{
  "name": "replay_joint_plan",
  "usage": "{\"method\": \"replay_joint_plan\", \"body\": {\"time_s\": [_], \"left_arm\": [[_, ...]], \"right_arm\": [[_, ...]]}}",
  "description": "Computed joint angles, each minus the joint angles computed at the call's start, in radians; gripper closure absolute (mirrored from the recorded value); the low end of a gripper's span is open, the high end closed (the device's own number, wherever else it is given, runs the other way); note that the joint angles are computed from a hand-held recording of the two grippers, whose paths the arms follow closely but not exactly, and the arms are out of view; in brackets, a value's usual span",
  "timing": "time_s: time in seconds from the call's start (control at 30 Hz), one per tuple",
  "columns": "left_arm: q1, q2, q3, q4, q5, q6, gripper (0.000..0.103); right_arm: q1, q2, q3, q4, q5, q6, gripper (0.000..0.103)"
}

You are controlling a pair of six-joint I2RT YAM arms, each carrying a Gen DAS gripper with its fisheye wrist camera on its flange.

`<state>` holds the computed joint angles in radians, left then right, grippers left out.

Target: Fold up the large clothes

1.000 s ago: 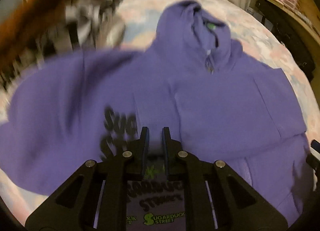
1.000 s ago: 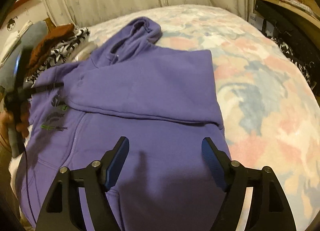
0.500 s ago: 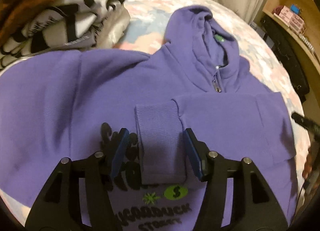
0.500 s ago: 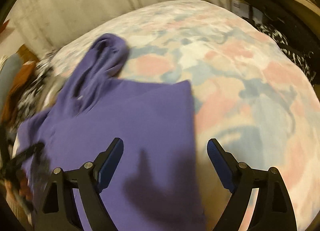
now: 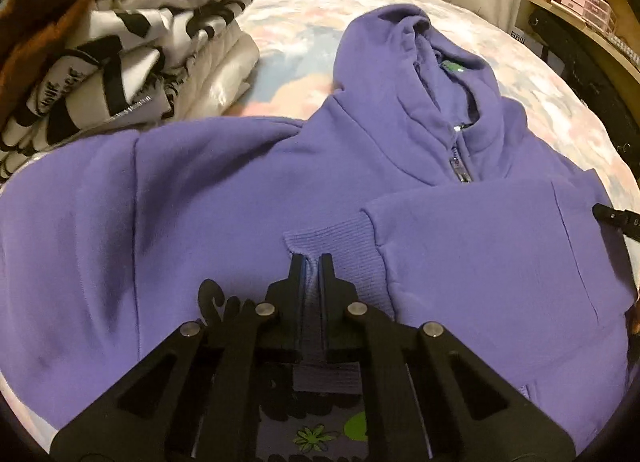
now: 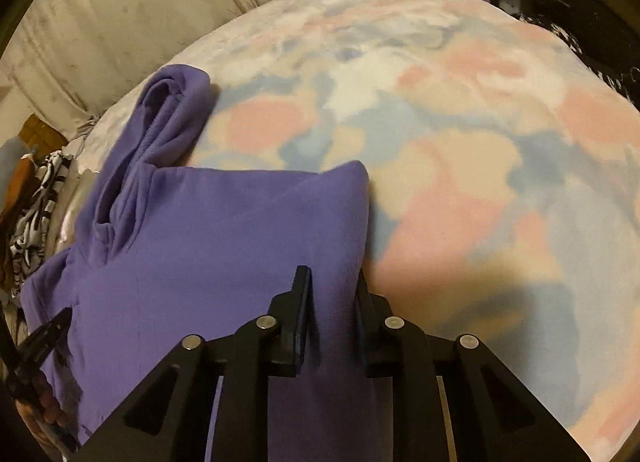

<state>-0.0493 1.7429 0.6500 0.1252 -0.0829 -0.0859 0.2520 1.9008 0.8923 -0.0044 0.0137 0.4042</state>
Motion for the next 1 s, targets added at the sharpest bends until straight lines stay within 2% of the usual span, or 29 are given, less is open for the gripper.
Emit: {"method": "replay_joint_plan", "body": {"time_s": [0.07,0.13,0.17,0.27,0.37,0.5,0.67,0.73,0.77,0.83,0.93,0.97,1.0], "left_arm": [[-0.004,-0.037,-0.002,-0.040,-0.005,0.007,0.097],[-0.004,-0.085,-0.016,-0.069,-0.009,0.013,0.097],[-0.005,-0.134,-0.034,-0.084,-0.011,0.010,0.097],[-0.005,-0.257,-0.086,-0.106,0.001,-0.011,0.097],[-0.039,-0.355,-0.117,-0.140,0.009,-0.055,0.097],[-0.144,-0.368,-0.124,-0.153,-0.007,-0.134,0.097],[-0.297,-0.215,-0.113,-0.088,-0.093,-0.214,0.097],[-0.318,-0.112,-0.081,-0.081,-0.122,-0.233,0.097],[-0.305,-0.087,-0.082,-0.063,-0.105,-0.241,0.097],[-0.281,-0.095,-0.098,-0.039,-0.072,-0.246,0.097],[-0.237,-0.116,-0.113,-0.037,-0.016,-0.235,0.097],[-0.220,-0.125,-0.121,-0.033,0.010,-0.224,0.097],[-0.215,-0.140,-0.131,-0.035,0.018,-0.221,0.097]], "right_arm": [[0.022,-0.026,0.030,-0.082,0.061,0.008,0.054],[0.067,-0.111,-0.022,-0.085,0.159,0.008,0.040],[0.095,-0.149,-0.036,-0.094,0.212,0.007,0.039],[0.189,-0.281,-0.109,-0.100,0.294,0.014,0.039],[0.278,-0.343,-0.131,-0.121,0.288,0.033,0.039],[0.449,-0.248,-0.054,-0.164,0.274,0.107,0.039],[0.595,-0.084,0.039,-0.173,0.287,0.159,0.039],[0.597,-0.041,0.045,-0.176,0.297,0.170,0.039],[0.587,-0.045,0.027,-0.161,0.295,0.170,0.039],[0.553,-0.088,-0.034,-0.136,0.302,0.173,0.039],[0.477,-0.156,-0.116,-0.163,0.389,0.183,0.039],[0.442,-0.185,-0.155,-0.151,0.397,0.175,0.046],[0.395,-0.234,-0.209,-0.108,0.342,0.152,0.052]]}}
